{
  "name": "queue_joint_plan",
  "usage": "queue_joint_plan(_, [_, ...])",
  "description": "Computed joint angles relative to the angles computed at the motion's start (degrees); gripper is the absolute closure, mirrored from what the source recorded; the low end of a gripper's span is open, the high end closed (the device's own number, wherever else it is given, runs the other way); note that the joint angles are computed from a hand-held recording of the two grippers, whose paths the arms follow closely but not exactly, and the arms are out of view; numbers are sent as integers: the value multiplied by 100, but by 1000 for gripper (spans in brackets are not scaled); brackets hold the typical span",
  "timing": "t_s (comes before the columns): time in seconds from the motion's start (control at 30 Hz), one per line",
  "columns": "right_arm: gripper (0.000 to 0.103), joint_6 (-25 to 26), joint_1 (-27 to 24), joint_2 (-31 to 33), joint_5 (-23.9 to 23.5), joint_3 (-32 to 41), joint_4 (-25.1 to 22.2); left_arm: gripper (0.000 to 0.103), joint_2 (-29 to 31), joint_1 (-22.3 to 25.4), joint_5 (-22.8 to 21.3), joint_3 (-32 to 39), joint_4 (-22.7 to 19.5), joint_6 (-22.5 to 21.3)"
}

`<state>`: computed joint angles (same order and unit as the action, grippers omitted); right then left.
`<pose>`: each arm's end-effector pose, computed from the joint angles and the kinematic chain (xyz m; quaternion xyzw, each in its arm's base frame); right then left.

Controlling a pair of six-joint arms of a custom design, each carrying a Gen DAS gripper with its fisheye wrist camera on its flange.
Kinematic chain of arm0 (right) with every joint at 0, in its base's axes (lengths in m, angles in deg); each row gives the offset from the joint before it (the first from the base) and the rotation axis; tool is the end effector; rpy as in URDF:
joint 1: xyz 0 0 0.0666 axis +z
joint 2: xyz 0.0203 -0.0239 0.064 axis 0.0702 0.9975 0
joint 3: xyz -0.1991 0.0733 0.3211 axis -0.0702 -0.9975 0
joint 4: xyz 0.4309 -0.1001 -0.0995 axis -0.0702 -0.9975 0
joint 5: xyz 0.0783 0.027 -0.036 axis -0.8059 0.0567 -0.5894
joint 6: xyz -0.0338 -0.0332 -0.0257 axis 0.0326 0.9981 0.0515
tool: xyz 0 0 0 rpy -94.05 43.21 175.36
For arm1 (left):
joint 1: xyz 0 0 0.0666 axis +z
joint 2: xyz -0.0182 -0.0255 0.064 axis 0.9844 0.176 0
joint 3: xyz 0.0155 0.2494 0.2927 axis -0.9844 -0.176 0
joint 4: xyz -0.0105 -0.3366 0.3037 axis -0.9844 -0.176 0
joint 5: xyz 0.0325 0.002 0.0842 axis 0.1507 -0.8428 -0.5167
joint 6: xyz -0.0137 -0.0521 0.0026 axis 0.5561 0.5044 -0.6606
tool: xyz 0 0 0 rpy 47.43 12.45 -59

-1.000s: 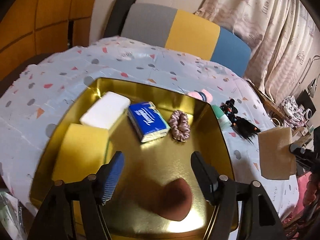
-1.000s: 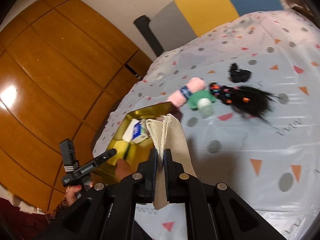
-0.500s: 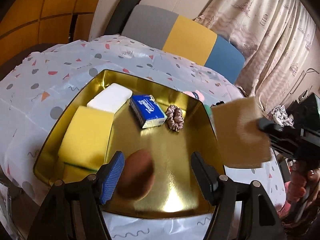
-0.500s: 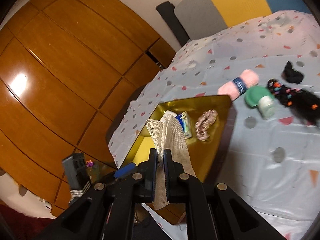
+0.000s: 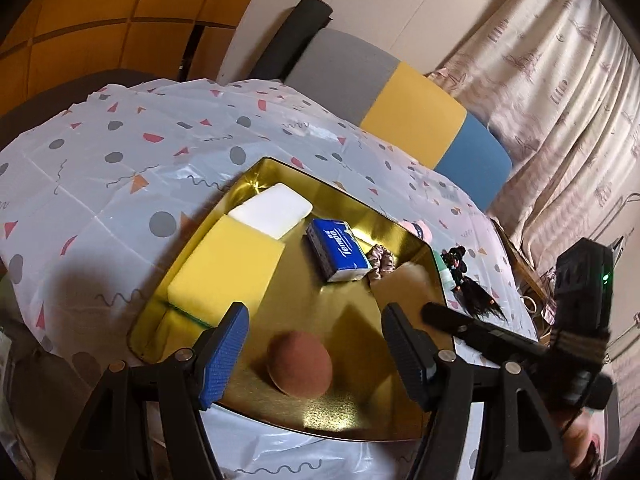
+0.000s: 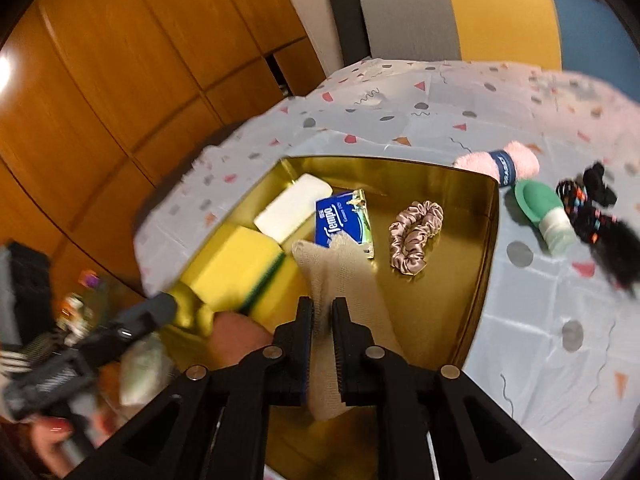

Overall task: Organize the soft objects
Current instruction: 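Release the brown sponge into the tray with the left tool while the right tool lays the cloth there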

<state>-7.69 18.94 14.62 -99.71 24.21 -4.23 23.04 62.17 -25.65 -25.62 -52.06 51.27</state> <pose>0.4086 0.1169 0.3859 -0.0421 0.9288 0.1954 0.3120 0.4160 -0.1422 0.3756 -0.0045 0.9076 -0.2485 0.3384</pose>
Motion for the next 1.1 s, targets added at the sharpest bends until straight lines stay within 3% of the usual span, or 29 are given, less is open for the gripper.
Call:
queue_joint_plan(0.03, [71, 56, 68, 66, 121, 27, 1, 33, 0, 6, -3, -5, -6, 4])
queue_joint_plan(0.07, [49, 66, 132, 101, 156, 19, 44, 33, 2, 10, 3, -5, -12, 13])
queue_joint_plan(0.1, [35, 54, 152, 93, 138, 0, 86, 33, 3, 13, 19, -9, -14, 27])
queue_joint_plan(0.2, [34, -18, 192, -50, -65, -159, 350, 33, 7, 4, 28, -7, -22, 18])
queue_joint_plan(0.53, [33, -425, -17, -584, -95, -525, 543, 33, -19, -147, 169, -50, -19, -181])
queue_joint_plan(0.6, [27, -392, -100, -715, -16, -580, 480, 33, -24, -225, 193, -59, -3, -279])
queue_joint_plan(0.9, [27, -18, -861, -1127, 121, -887, 25, 33, -57, -720, 302, -94, -62, -894])
queue_joint_plan(1.1, [25, 383, -1441, -1135, 157, -1056, -307, 33, -94, -1110, 356, -97, -86, -972])
